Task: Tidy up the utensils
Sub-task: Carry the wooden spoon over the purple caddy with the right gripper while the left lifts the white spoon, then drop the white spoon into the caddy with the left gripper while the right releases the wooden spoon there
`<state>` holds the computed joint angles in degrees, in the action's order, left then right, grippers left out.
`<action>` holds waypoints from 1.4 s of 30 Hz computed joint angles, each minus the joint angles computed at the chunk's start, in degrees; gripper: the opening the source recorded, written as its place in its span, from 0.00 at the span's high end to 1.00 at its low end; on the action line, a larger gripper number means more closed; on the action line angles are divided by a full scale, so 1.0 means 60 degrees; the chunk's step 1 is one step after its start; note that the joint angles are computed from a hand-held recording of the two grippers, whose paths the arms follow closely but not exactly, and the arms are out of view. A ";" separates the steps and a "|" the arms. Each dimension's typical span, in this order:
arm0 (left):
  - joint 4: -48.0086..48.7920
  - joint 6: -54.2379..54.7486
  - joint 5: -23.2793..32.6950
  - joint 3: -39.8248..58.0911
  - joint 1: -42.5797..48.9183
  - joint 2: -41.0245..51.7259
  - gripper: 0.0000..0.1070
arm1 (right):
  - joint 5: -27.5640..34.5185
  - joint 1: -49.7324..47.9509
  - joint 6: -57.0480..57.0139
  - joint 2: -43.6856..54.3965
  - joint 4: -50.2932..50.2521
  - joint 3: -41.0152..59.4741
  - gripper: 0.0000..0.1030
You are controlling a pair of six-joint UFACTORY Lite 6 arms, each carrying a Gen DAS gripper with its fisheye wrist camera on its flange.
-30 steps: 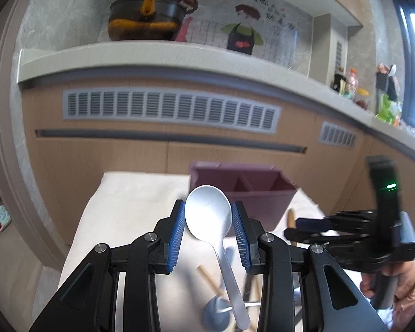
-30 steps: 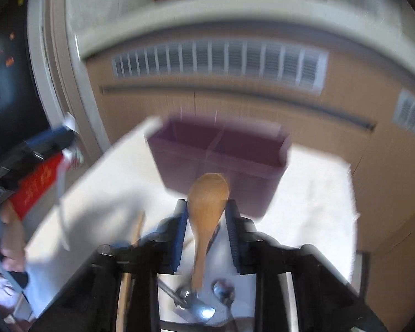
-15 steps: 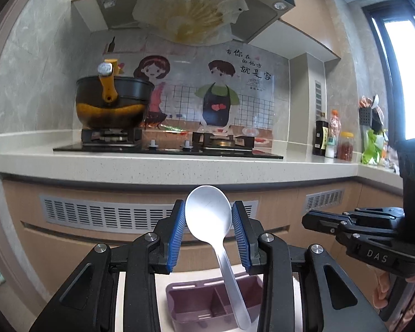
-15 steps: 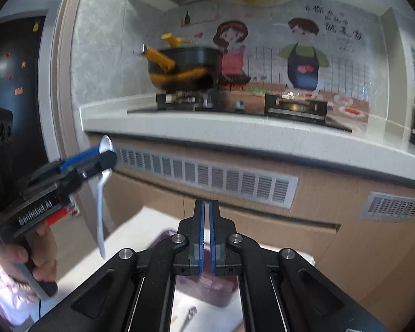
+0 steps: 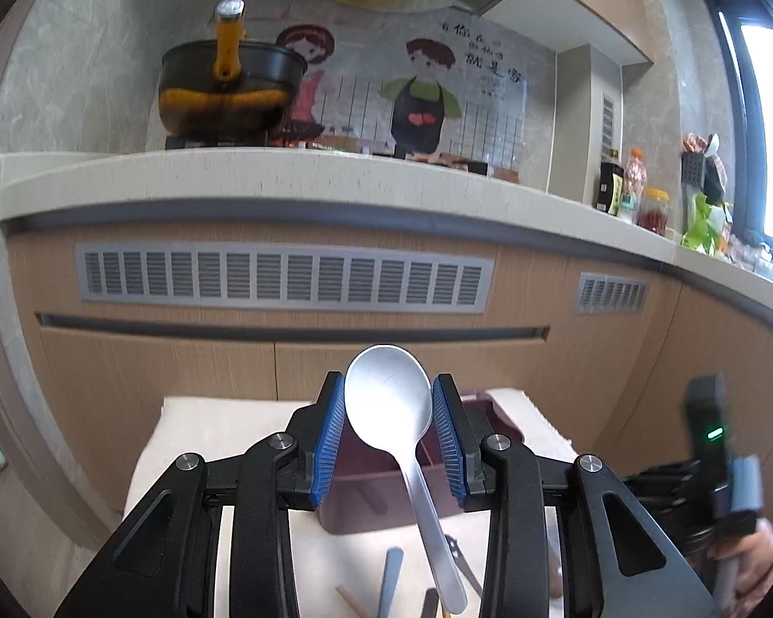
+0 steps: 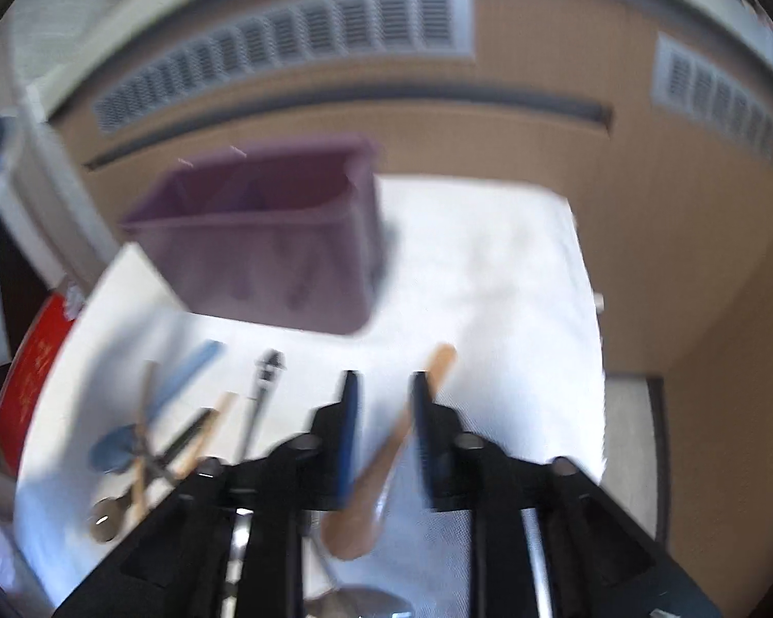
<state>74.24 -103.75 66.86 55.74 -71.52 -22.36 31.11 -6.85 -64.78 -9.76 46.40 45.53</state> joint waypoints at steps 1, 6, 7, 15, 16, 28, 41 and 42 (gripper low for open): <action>-0.0025 -0.0079 0.0039 -0.0073 -0.0068 -0.0006 0.67 | -0.0385 0.0099 0.0116 0.0239 0.0067 -0.0058 0.69; -0.0149 -0.0406 0.0061 -0.0488 -0.0151 -0.0187 0.67 | -0.2146 0.1032 0.2053 0.1392 -0.1002 0.0037 0.70; -0.0194 -0.0433 0.0043 -0.0563 -0.0140 -0.0249 0.66 | -0.2348 0.1172 0.2480 0.1568 -0.1341 0.0054 0.73; -0.0470 -0.0688 -0.0273 -0.1023 0.0109 -0.0490 0.66 | -0.3641 0.1643 0.0793 0.0174 -0.0323 -0.1380 0.91; -0.0501 -0.0725 -0.0309 -0.1059 0.0125 -0.0486 0.67 | -0.3585 0.1607 0.0456 -0.0219 -0.0050 -0.1588 0.91; -0.0338 -0.1010 0.0318 -0.0616 -0.0482 -0.0172 0.67 | 0.1372 -0.0884 -0.1103 -0.4893 0.1682 -0.1137 0.91; 0.3146 0.0300 -0.0349 0.2075 0.1754 0.1509 0.67 | -0.0493 0.1827 -0.0651 -0.1418 0.2543 0.3623 0.91; 0.3419 -0.0016 -0.0604 0.1841 0.2132 0.1606 0.67 | -0.0676 0.1977 -0.0789 -0.1217 0.2618 0.3522 0.91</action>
